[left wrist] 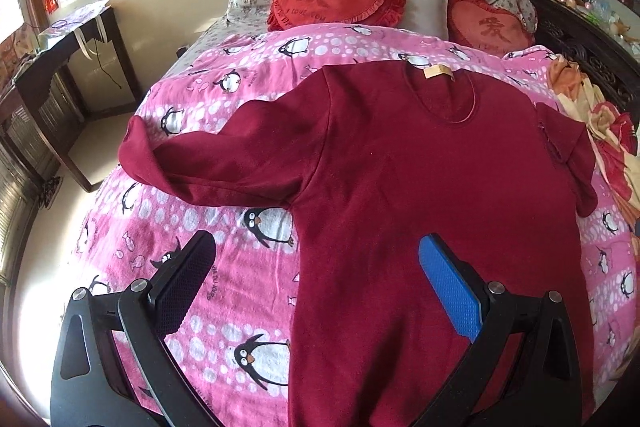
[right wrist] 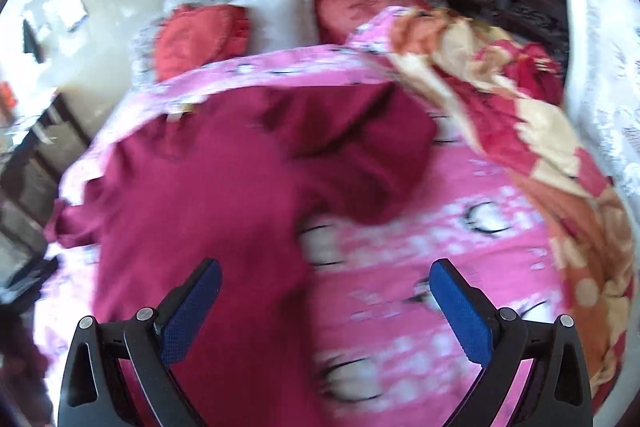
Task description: Fold small clothes
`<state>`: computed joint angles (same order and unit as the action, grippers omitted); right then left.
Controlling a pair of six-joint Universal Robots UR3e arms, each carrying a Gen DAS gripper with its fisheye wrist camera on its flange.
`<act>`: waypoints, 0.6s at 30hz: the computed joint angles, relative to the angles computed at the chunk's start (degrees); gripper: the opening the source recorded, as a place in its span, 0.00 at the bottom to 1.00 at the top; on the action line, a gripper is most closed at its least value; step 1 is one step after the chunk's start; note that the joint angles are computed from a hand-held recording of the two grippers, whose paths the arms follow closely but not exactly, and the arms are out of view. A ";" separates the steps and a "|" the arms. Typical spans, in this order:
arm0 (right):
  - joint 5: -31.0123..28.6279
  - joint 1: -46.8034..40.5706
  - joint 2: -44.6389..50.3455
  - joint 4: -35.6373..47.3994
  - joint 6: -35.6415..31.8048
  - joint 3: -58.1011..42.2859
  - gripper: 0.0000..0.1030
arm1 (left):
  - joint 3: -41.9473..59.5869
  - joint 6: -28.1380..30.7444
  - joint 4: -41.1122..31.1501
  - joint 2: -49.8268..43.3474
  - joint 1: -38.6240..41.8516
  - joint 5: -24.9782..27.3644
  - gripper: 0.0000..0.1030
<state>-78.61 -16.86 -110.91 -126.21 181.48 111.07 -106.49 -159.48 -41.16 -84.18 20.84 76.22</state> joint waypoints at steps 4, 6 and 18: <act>-0.25 7.97 3.38 0.06 4.80 -4.97 1.00 | 0.92 -0.87 -1.16 -0.22 -0.03 -0.55 0.99; -3.00 13.14 7.59 -1.33 6.10 -8.41 1.00 | 1.32 -1.10 -1.69 -0.46 0.06 -0.75 0.99; -12.57 25.25 24.98 -4.54 10.28 -22.20 1.00 | 2.08 -0.81 -1.62 -0.92 0.93 -0.39 0.99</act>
